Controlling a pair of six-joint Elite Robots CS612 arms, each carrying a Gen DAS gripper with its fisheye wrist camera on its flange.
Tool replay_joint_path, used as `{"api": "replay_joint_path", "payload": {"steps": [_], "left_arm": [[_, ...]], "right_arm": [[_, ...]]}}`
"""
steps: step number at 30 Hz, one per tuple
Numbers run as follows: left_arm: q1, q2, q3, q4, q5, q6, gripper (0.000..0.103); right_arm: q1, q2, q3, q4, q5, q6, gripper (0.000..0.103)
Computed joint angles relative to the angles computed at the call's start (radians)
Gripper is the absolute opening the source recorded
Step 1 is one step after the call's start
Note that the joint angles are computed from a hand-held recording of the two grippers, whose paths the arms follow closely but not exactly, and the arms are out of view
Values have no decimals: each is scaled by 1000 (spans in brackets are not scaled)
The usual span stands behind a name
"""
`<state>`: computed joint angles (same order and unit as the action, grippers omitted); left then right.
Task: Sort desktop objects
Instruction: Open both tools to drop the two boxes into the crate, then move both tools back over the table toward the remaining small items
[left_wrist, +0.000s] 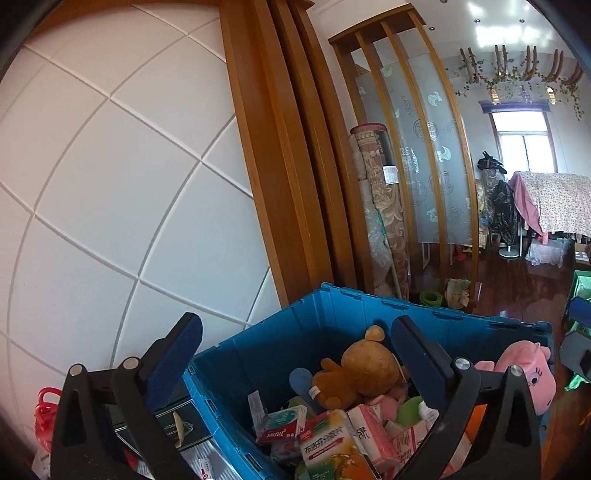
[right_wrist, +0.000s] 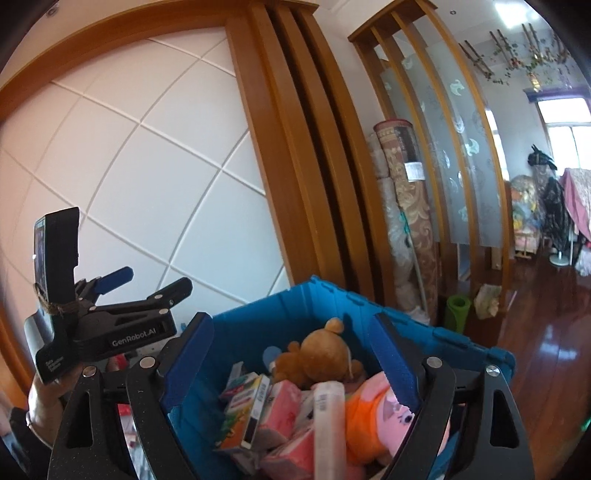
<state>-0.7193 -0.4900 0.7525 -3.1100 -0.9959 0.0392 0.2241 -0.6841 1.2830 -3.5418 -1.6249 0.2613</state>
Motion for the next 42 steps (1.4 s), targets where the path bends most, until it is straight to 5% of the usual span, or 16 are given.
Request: {"api": "replay_joint_path", "payload": {"steps": [25, 33, 42], "left_arm": [[-10, -89, 263, -128, 210, -176, 103], [-4, -171, 447, -212, 273, -231, 103], [14, -316, 782, -277, 348, -304, 103]], "right_arm": [[32, 24, 8, 19, -16, -96, 103], [69, 22, 7, 22, 2, -129, 103], [149, 41, -15, 68, 53, -141, 103]]}}
